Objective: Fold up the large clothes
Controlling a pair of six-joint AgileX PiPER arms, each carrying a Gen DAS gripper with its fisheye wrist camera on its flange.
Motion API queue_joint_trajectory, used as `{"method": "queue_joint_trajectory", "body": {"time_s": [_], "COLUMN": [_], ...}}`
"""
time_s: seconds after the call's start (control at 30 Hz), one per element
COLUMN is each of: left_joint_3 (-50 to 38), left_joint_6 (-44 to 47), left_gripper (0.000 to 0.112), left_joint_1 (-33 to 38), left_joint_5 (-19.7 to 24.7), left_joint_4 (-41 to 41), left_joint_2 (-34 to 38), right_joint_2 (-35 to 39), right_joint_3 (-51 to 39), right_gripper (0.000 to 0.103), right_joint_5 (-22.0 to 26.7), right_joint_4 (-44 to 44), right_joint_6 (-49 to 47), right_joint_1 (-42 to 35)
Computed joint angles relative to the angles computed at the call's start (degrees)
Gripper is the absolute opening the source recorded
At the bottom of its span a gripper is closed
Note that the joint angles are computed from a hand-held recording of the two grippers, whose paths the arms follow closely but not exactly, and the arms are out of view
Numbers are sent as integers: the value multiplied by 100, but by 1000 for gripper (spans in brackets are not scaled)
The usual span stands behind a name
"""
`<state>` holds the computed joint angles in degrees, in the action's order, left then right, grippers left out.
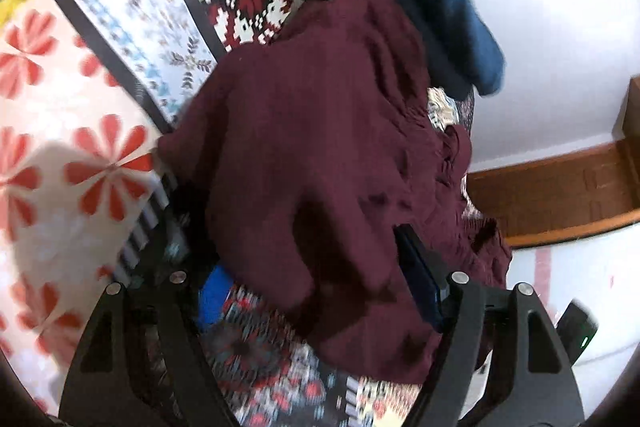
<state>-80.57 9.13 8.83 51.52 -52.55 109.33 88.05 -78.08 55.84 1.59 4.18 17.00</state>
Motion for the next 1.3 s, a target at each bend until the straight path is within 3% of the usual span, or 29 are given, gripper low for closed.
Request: {"method": "queue_joint_trajectory", "body": {"time_s": [0.23, 0.33, 0.43, 0.53, 0.73, 0.8, 0.97, 1.1, 1.3], "left_joint_3": [-869, -1122, -822, -472, 317, 374, 280, -3, -648], "left_joint_6": [-947, -1900, -2172, -2116, -2191, -2569, -2718, -2762, -3862], "left_gripper": [75, 50, 27, 21, 18, 18, 18, 18, 18], "left_joint_1": [-415, -705, -806, -788, -581, -489, -98, -234, -1354], "left_joint_5": [-563, -788, -1108, -1256, -1551, -1593, -1397, -1208, -1196], "left_joint_4": [481, 1501, 1753, 1714, 2016, 2449, 2774, 3074, 4723], "left_joint_2": [585, 592, 210, -316, -1697, -2093, -2642, -2656, -2297], "right_joint_2": [-101, -134, -164, -113, 37, 220, 897, 1280, 847], "right_joint_3": [14, -45, -165, -375, -740, -875, -1172, -1091, -759], "right_gripper": [71, 71, 71, 71, 71, 71, 71, 74, 72], "right_joint_5": [42, 104, 203, 341, 351, 339, 415, 256, 414], "right_joint_4": [20, 32, 23, 193, 363, 431, 873, 766, 1795], "right_joint_6": [85, 148, 221, 136, 263, 271, 10, 184, -617], "right_joint_1": [-82, -114, -130, -153, 206, 465, 1011, 1305, 419]}}
